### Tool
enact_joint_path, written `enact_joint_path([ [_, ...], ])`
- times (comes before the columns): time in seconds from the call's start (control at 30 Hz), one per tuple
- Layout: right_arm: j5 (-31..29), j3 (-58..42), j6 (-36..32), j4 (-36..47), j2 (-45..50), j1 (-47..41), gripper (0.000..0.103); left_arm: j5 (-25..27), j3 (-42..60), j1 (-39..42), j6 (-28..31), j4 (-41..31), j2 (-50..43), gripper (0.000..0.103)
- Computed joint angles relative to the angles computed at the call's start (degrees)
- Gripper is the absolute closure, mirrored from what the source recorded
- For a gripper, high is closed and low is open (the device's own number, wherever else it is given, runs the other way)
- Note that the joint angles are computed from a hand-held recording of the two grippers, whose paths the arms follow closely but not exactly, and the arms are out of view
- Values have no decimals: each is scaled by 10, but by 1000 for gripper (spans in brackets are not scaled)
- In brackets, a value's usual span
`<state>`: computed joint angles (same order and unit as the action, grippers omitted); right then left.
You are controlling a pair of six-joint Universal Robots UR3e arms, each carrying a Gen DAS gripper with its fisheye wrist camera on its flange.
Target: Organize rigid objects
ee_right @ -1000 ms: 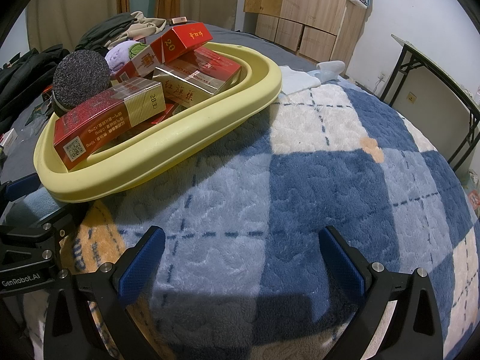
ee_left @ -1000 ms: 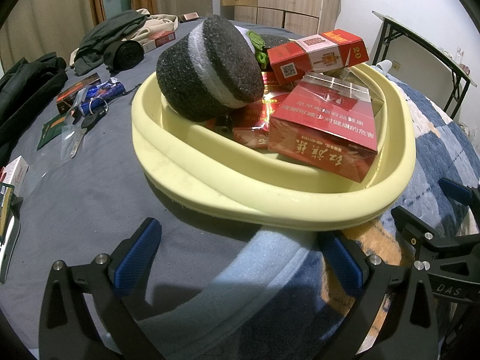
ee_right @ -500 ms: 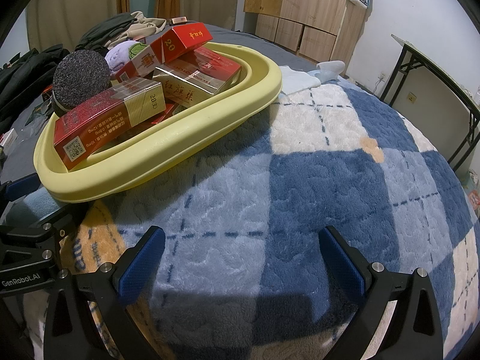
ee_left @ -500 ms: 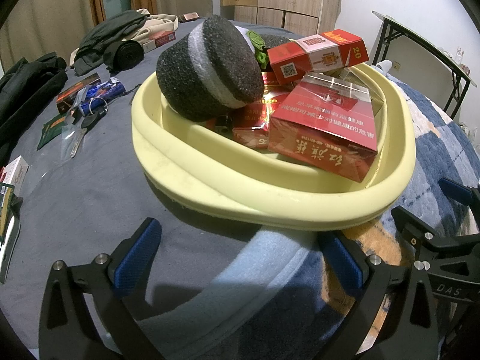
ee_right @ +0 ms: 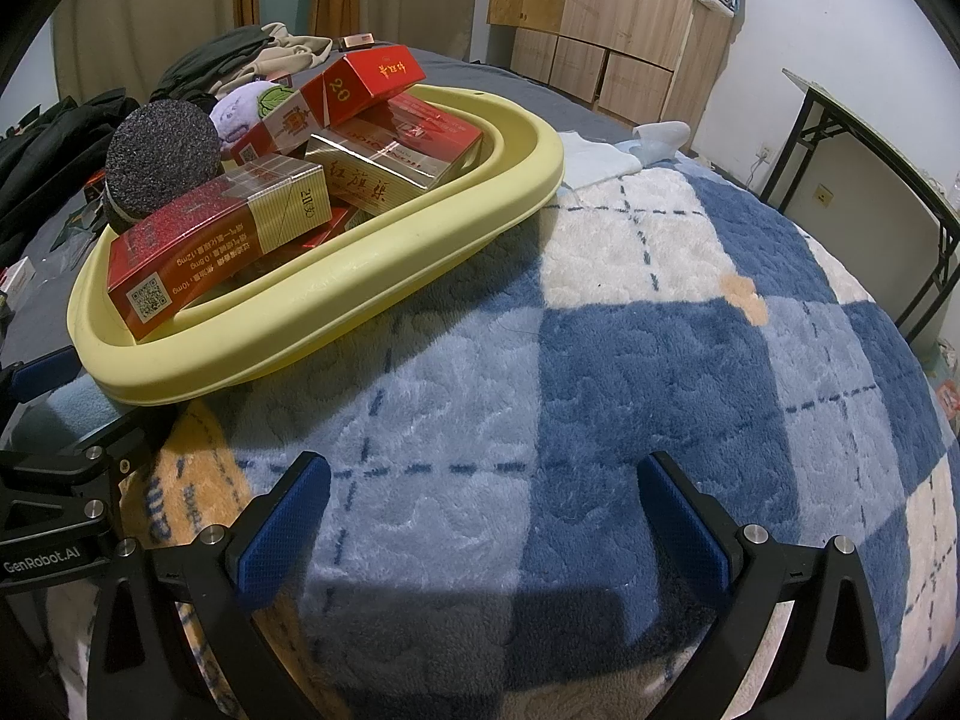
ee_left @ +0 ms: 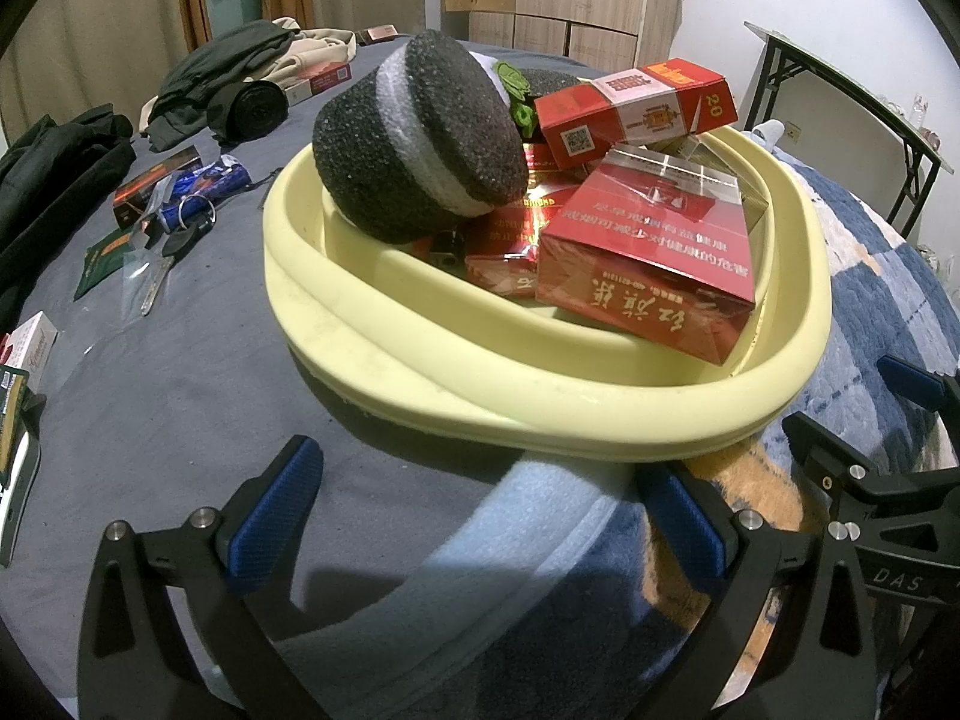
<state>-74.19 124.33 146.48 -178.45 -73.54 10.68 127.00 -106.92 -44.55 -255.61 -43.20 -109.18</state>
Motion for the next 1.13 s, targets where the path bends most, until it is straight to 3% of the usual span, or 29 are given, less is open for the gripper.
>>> enact_joint_path([
  [1.13, 0, 0, 0, 0, 0, 0, 0, 0, 6, 2, 0, -3, 0, 0],
])
